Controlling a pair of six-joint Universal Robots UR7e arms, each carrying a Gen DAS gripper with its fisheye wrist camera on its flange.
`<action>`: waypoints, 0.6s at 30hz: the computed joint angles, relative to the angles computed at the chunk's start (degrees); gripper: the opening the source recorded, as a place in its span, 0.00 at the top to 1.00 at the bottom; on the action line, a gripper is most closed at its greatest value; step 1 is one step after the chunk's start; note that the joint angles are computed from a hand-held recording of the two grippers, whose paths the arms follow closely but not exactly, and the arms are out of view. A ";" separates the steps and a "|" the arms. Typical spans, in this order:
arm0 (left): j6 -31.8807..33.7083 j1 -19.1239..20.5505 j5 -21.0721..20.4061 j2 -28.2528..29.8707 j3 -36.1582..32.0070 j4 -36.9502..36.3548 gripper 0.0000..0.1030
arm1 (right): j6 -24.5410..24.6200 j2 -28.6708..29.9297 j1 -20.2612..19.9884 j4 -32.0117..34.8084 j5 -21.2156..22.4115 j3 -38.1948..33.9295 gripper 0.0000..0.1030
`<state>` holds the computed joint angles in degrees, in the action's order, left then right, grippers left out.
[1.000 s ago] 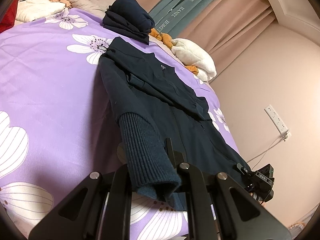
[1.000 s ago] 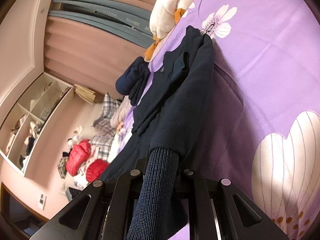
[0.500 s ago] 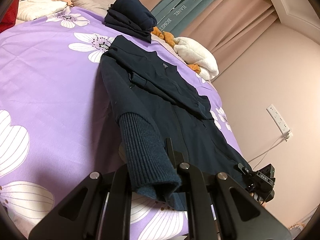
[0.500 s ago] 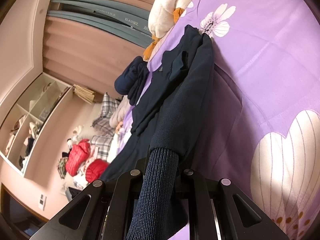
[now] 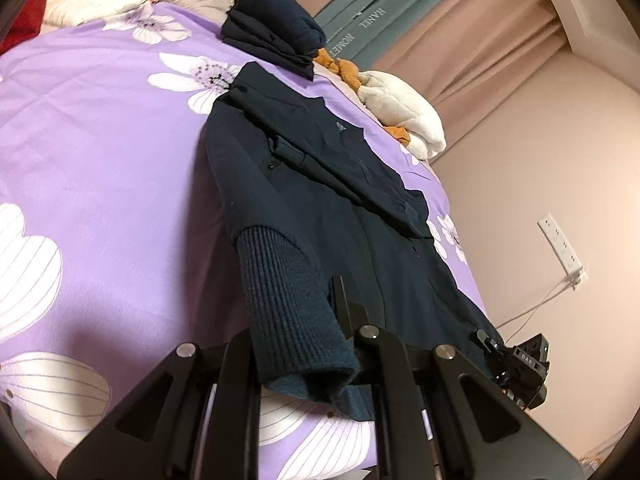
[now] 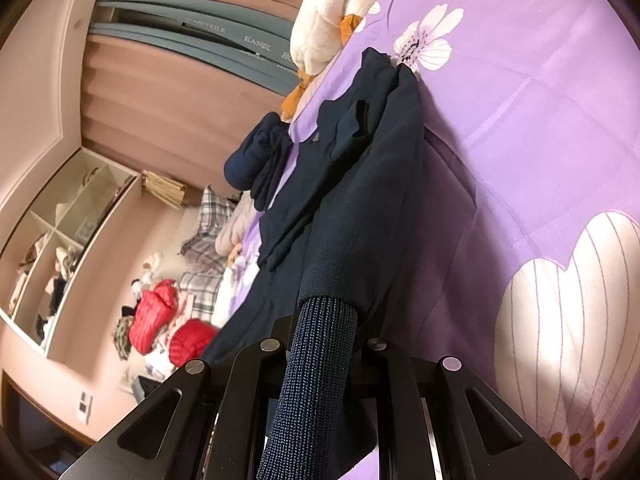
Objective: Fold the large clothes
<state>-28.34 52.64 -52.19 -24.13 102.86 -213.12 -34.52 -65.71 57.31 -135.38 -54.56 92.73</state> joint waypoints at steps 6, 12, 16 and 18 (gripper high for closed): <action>-3.95 1.08 -1.66 -0.57 0.68 1.49 0.80 | 0.42 0.01 -0.08 -0.27 -0.21 0.18 0.86; -6.69 2.09 -2.00 -0.65 1.28 0.00 0.59 | 0.54 -0.15 -0.17 -0.52 -0.79 0.59 0.86; -5.95 3.20 -4.44 -1.16 1.49 -0.44 0.60 | 0.85 -0.19 -0.01 -0.59 -1.21 0.55 0.86; -5.04 3.76 -5.54 -1.58 1.39 -0.12 0.63 | 1.21 -0.09 0.15 -0.85 -1.62 0.56 0.85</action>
<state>-33.38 56.40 -57.73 -25.71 104.25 -213.24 -33.31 -65.80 57.46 -136.23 -56.18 93.30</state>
